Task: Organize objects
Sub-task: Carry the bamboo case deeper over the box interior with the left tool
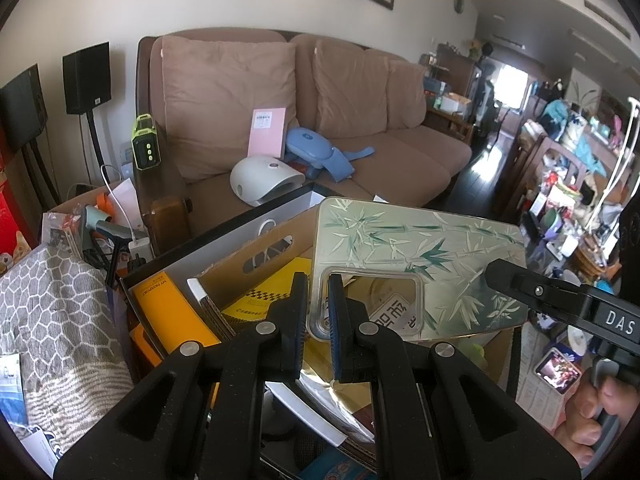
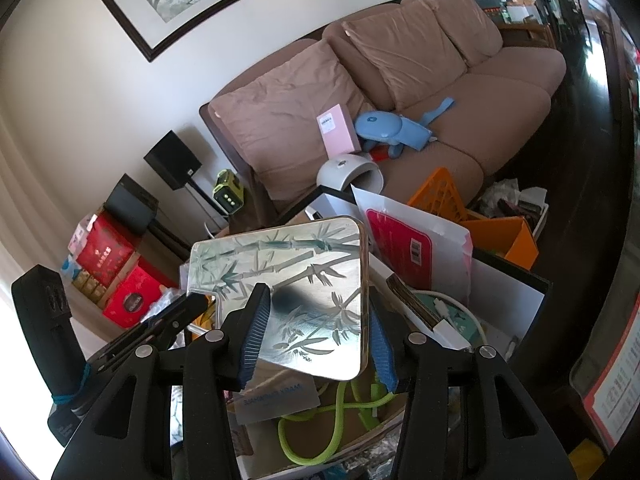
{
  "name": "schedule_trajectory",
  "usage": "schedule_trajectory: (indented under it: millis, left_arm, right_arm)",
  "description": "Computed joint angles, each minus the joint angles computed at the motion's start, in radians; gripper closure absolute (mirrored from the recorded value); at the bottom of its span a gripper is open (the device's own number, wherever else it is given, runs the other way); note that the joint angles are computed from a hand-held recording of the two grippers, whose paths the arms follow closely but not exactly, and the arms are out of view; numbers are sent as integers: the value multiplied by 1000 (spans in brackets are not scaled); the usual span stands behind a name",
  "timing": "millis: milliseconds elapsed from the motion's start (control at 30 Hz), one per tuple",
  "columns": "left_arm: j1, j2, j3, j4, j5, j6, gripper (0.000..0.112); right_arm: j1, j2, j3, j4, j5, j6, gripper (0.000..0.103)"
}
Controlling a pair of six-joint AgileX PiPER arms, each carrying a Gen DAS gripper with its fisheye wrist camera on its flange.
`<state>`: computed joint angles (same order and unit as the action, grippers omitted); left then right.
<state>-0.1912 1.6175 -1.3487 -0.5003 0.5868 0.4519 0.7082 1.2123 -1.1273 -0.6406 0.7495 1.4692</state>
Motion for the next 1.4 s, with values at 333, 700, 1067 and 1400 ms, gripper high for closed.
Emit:
schedule_trajectory:
  millis: [333,700,1067,1400]
  left_arm:
    - [-6,0,-4,12,1,-15,104]
    - [-2,1,7,5,-5,-3,104]
    - [1,9,8,3,-6,4,104]
    - [2,4,22,3,-11,8,104]
  right_arm:
    - [-5,-3,9,5,-6,-3,54]
    - [-10,3,17,28,-15,-16,52]
    - [-5,13,5,47,-2,-23,51]
    - [-10,23,-6,72,7,-44,51]
